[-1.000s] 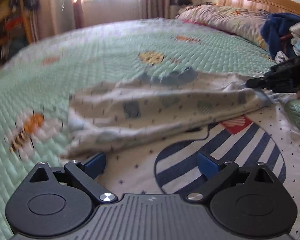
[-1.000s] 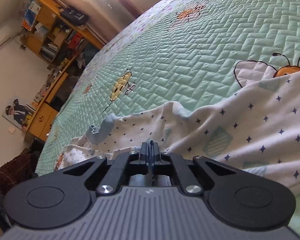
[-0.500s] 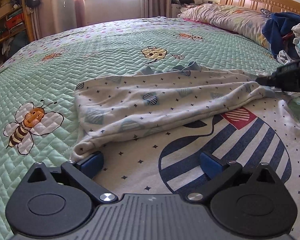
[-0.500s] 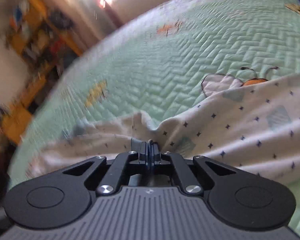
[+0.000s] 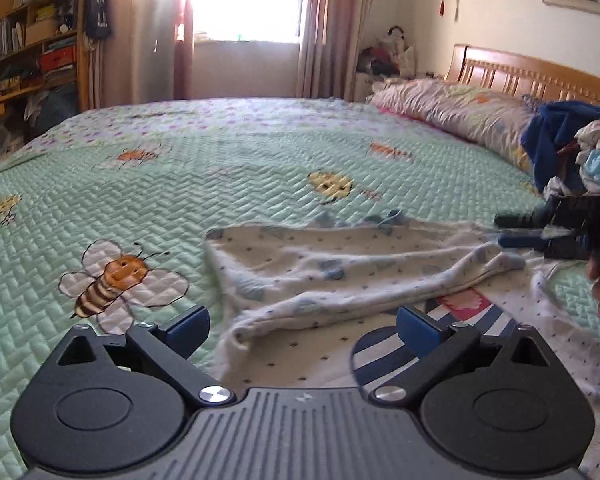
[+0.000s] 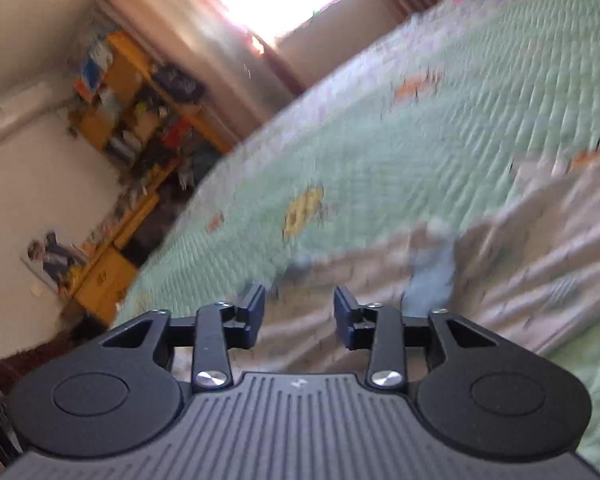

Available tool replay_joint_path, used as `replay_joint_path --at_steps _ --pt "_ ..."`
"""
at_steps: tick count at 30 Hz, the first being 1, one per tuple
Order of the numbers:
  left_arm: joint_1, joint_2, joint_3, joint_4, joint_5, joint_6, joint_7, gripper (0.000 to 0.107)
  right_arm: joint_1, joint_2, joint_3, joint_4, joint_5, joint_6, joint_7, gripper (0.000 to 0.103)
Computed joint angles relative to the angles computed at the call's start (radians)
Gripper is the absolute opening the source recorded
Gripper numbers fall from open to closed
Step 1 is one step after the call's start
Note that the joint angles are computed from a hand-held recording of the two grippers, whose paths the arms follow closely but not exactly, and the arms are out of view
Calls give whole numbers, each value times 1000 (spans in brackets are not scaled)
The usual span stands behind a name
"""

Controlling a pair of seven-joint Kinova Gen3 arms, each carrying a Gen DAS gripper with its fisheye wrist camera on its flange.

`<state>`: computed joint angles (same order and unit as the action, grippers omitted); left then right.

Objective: Fold clothes
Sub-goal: 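Fold the shirt side edge over the body with the right tool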

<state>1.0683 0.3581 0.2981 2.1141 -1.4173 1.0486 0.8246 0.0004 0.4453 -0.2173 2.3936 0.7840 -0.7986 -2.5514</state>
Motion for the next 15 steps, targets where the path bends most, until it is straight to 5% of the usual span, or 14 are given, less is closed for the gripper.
replay_joint_path --at_steps 3,6,11,15 --pt "-24 -13 -10 6 -66 -44 -14 100 21 37 -34 6 -51 24 2 40" --pt "-108 6 -11 -20 -138 -155 -92 102 97 67 -85 46 -75 -66 42 41" --pt "-180 67 -52 -43 -49 -280 -152 94 35 90 14 77 -59 -154 81 42" --pt "-117 54 -79 -24 31 -208 -178 102 61 108 9 98 -39 -201 97 42"
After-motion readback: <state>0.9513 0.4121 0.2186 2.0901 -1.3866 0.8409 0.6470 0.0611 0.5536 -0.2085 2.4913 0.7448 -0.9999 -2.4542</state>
